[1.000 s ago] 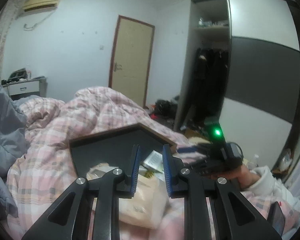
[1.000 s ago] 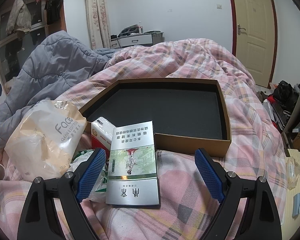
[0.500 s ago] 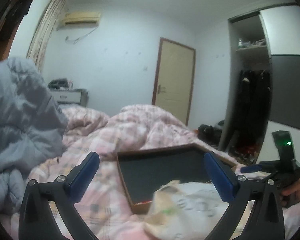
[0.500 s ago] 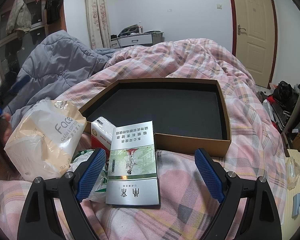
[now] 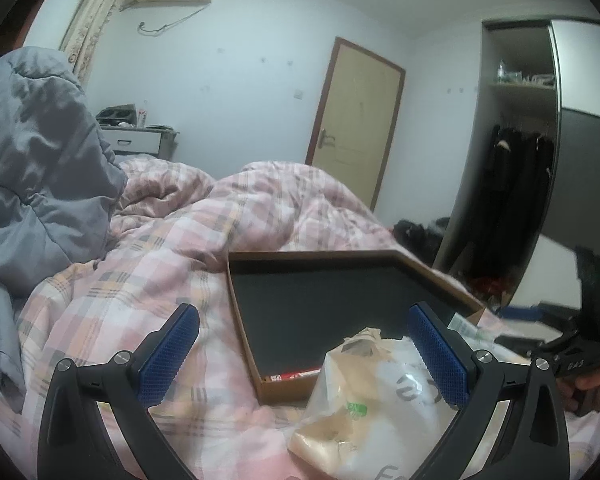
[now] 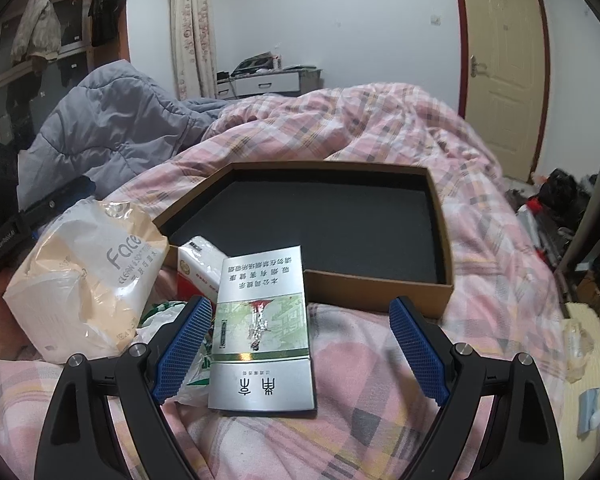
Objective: Clean container
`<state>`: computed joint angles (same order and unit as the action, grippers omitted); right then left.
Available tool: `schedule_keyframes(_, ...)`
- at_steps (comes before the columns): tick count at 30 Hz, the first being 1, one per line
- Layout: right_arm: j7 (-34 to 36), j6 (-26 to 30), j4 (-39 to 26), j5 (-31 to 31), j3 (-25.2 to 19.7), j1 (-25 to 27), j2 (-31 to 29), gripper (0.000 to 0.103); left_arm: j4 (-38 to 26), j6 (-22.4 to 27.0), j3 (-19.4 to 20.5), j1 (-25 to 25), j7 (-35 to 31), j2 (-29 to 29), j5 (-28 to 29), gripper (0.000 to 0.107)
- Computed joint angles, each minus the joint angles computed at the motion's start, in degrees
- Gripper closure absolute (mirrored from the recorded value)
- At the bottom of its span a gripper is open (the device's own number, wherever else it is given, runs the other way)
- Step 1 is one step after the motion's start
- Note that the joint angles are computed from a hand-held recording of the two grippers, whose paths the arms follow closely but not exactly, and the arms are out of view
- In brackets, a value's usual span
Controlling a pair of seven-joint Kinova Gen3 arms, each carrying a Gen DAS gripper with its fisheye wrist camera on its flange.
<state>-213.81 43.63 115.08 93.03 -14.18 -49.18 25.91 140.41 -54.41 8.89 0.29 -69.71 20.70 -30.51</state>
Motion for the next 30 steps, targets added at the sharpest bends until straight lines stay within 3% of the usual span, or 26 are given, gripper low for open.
schedule_keyframes(3,4.0,5.0,-2.2,-4.3,0.7,-2.6,1.4,0.013,0.1,1.0,0.0,0.9,-0.6,-0.5,1.1,0.004)
schedule_keyframes(8,9.0,6.5,-4.6,-9.0,2.7,-4.4,2.3,0.013,-1.0,3.7,0.2,1.2,0.5,-1.0,1.6,0.004)
schedule_keyframes(16,14.5,15.4,-9.8,-18.0,6.1,-8.8,5.2,0.013,-1.4,4.3,0.4,0.9,1.0,-1.0,1.0,0.004)
schedule_keyframes(30,15.0,13.4,-8.9,-17.9,7.1,-9.2,4.5,0.013,-1.3,4.3,0.3,1.1,0.6,-1.1,1.4,0.004)
